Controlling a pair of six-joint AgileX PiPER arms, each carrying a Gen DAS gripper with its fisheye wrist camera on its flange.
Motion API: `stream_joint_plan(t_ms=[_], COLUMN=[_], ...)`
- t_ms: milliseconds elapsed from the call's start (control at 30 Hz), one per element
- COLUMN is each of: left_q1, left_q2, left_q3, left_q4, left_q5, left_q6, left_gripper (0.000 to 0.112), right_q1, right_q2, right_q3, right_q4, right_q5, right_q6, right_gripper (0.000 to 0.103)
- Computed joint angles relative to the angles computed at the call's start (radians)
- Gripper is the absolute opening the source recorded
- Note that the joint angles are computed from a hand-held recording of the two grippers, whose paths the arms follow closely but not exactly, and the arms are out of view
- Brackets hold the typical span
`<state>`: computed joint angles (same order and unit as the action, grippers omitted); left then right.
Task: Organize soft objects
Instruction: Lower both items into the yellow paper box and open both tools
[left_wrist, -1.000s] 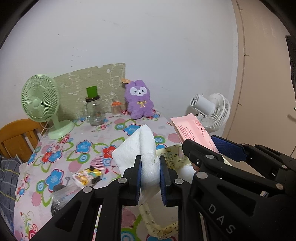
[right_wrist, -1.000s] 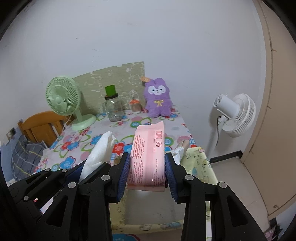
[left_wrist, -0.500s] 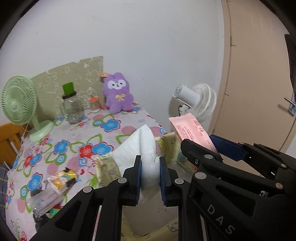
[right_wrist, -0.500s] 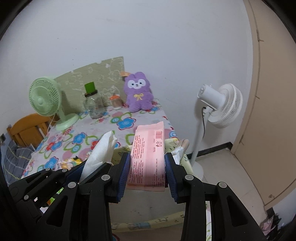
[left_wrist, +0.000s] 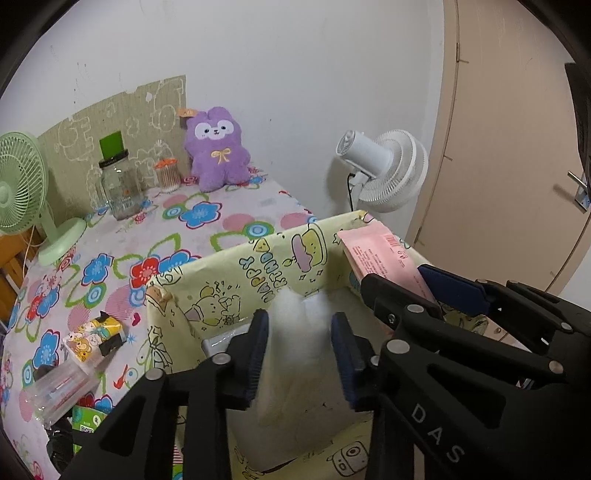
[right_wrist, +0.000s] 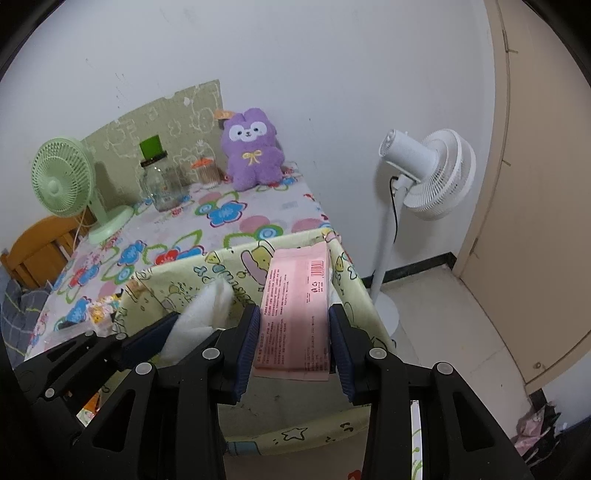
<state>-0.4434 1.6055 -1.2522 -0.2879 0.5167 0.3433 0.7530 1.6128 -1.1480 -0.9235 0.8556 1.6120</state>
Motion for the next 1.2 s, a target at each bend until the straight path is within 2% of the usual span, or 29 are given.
stream_joint_plan(t_ms=[67, 133, 300, 467, 567, 633, 833, 1000, 1200], left_q1=[-0.001, 0.001, 0.008, 0.02, 0.017, 0.013, 0.01, 0.022, 0.041], left_q2=[0.003, 0.013, 0.026, 0.03, 0.021, 0.012, -0.016, -0.056, -0.122], left_q3=[0.0, -0.008, -0.016, -0.021, -0.013, -0.005, 0.008, 0.035, 0.087], left_q4=[0.014, 0.021, 0.02, -0.018, -0.023, -0.012, 0.028, 0.039, 0.038], left_q5=[0.001, 0.01, 0.024, 0.036, 0.031, 0.022, 0.014, 0.007, -0.018], left_q6=[-0.015, -0.022, -0.029, 0.005, 0.01, 0.003, -0.038, -0.052, -0.042], left_gripper=[0.045, 0.057, 0.064, 0.071, 0.079, 0.086, 0.093, 0.097, 0.099], right_q1=[-0.005, -0.011, -0.023, -0.028, -0.026, -0.017, 0.012, 0.047, 0.104], right_q2=[0.006, 0.013, 0.024, 0.031, 0.03, 0.026, 0.014, 0.006, 0.006], right_q3=[-0.001, 0.0, 0.001, -0.005, -0.006, -0.005, -0.011, -0.02, -0.048], right_q4=[0.002, 0.005, 0.005, 0.007, 0.01, 0.0, -0.015, -0.031, -0.054], right_q5=[-0.007, -0.019, -0.057, -0.079, -0.075, -0.063, -0.019, 0.013, 0.077], right_q6=[0.001, 0.001, 0.007, -0.002, 0.002, 0.012, 0.026, 0.041, 0.063], right_gripper=[0.042, 0.042, 0.042, 0.047, 0.065, 0.07, 0.084, 0.092, 0.095])
